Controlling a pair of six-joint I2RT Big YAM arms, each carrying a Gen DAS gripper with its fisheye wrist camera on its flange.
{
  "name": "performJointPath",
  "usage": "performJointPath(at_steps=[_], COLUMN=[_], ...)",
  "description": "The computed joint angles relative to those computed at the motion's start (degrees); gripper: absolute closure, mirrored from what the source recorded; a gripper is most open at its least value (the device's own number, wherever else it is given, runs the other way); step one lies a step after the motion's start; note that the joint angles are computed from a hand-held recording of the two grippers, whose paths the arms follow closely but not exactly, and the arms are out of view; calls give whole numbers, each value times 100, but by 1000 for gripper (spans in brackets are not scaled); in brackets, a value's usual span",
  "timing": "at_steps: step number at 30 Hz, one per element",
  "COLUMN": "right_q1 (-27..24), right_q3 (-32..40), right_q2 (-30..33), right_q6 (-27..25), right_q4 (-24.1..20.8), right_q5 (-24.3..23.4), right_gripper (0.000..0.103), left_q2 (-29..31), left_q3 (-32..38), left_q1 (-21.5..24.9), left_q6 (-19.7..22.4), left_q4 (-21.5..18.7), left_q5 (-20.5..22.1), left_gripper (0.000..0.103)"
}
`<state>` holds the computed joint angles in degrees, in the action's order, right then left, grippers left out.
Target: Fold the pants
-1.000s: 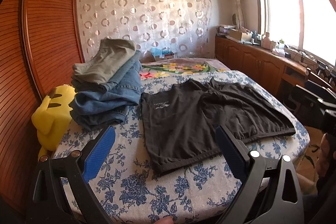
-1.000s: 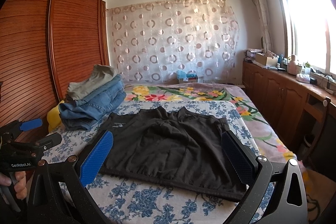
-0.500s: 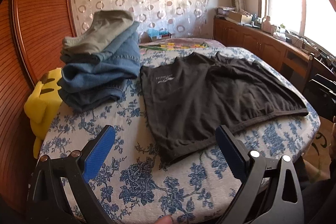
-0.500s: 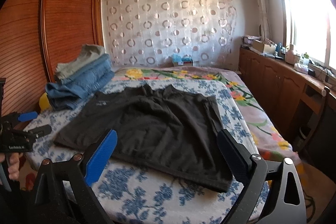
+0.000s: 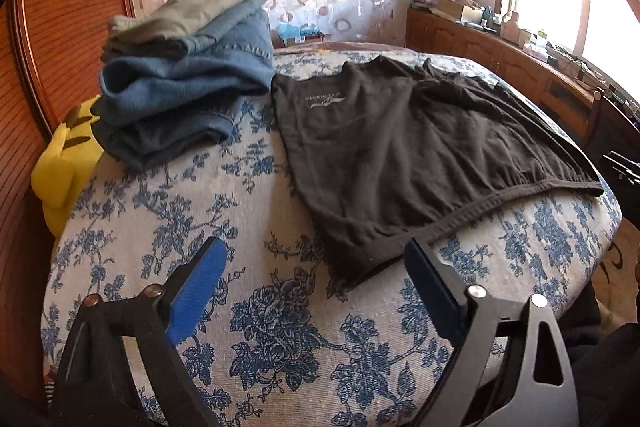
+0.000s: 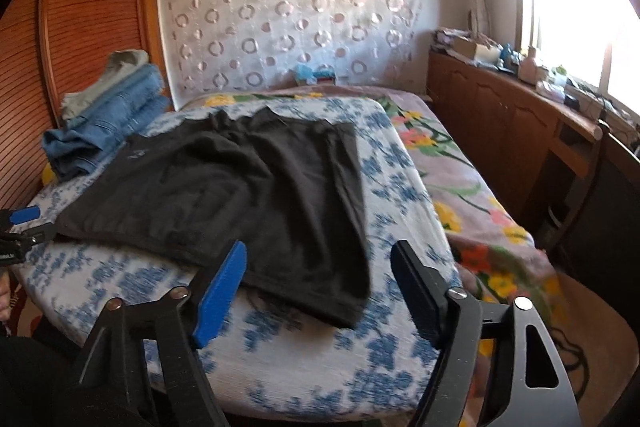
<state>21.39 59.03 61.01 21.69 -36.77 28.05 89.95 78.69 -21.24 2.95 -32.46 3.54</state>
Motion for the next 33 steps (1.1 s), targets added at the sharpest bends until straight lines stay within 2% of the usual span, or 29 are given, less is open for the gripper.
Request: performJointPath(at_steps=[5,9,11,20,21,24,25,27,28,29,33], right_q1=[215,269,388,486,424,451,308,340,289,184,63], right_q3=[109,71,138,67,53,49,27,13,29,44,24], right_q2=[-112,-209,-223,-558,-541,-629,-586,-673,-647,-597,-654], right_q6=[313,408,512,686,636,640,534,548,493,359,190], right_q4=[-514,-641,-817,-1164,-1096,-1164,-1029,-1101,-1119,-1058,-1038], right_q5=[133,47,73,-88,-155,-255,-410,-366,-309,-371,-543], right_gripper=[33,35,35,47,50,70,75,83,96,96,97], left_q2=[53,135,166,145,142,143,139,136,136,141,120], left_q3=[28,106,125,72,73,80,74,74,77,86,92], left_q1=[66,99,117,84,81,80,89,111,119,120,92], left_q6=[13,17,-12,57,83,125,126,112,111,107,156], left_q4=[-51,-118,-159,-113,-118,-122,-116,-119,-127,-137,-161], left_q5=[194,366,529,626,643,748,800,902,933,960,963], left_gripper=[20,28,36,52,54,59,62,68,73,78,84])
